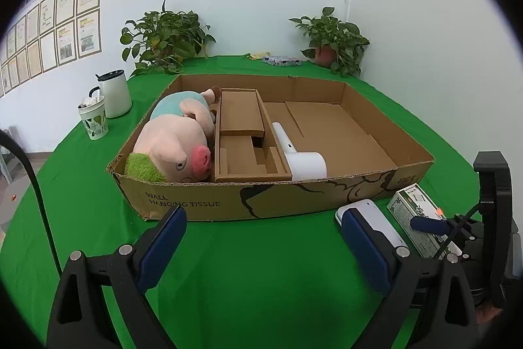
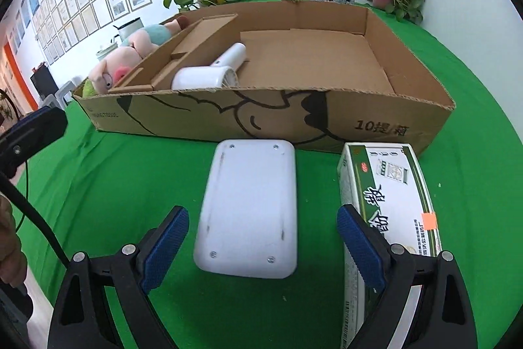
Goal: Organize objects
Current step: 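Withdraw both tools from the box toward the white rectangular device, then grasp the white rectangular device with the right tool while the left tool grips its edge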
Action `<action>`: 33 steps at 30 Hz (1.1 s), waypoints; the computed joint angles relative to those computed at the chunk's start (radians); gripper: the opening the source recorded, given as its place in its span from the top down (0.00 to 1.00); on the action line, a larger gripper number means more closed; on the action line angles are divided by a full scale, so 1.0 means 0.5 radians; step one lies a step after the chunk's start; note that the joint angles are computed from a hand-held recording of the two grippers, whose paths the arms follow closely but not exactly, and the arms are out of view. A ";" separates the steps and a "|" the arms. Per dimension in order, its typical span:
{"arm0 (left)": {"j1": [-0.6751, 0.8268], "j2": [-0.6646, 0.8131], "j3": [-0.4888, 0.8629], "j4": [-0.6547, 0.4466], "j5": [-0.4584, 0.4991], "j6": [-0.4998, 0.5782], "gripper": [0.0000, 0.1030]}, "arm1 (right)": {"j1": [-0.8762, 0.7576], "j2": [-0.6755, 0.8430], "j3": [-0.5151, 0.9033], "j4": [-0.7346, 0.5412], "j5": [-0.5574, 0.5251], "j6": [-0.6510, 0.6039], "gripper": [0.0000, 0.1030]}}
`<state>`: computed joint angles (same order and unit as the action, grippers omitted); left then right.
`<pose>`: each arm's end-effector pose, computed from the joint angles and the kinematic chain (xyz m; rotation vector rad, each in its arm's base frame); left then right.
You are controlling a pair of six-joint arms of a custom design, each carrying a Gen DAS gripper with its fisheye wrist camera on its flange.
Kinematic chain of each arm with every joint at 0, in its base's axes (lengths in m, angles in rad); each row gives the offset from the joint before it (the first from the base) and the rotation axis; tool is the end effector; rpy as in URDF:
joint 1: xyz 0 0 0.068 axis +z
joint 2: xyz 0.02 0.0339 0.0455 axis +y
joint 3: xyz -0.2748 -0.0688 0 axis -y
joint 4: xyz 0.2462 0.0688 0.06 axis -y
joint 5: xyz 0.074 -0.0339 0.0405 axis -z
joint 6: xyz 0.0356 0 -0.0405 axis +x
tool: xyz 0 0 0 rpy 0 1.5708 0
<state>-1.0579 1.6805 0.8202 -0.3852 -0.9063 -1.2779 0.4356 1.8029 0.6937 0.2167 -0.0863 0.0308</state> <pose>0.1652 -0.2362 0.1482 -0.4142 2.1568 0.0875 0.2845 0.1358 0.1020 -0.5363 2.4254 0.3068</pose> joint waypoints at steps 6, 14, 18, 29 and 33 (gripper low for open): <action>0.007 -0.031 -0.039 0.034 0.034 0.012 0.06 | 0.059 0.037 0.030 -0.004 0.021 0.003 0.12; 0.040 -0.053 -0.092 0.126 0.095 0.031 0.06 | 0.081 0.171 0.165 -0.148 0.094 0.018 0.38; 0.038 -0.065 -0.126 0.190 0.155 0.037 0.06 | 0.141 0.105 0.068 -0.132 0.114 0.055 0.38; 0.289 -0.049 -0.325 0.841 0.867 0.270 0.07 | 0.103 -0.179 -0.332 0.153 -0.168 0.184 0.10; 0.371 0.095 -0.293 1.042 1.107 0.353 0.08 | 0.128 -0.122 -0.288 0.158 -0.131 0.105 0.09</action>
<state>-0.8725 1.7282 0.6736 0.1361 -0.3529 -1.1014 0.4994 1.7419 0.5496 0.2956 -0.1520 0.0834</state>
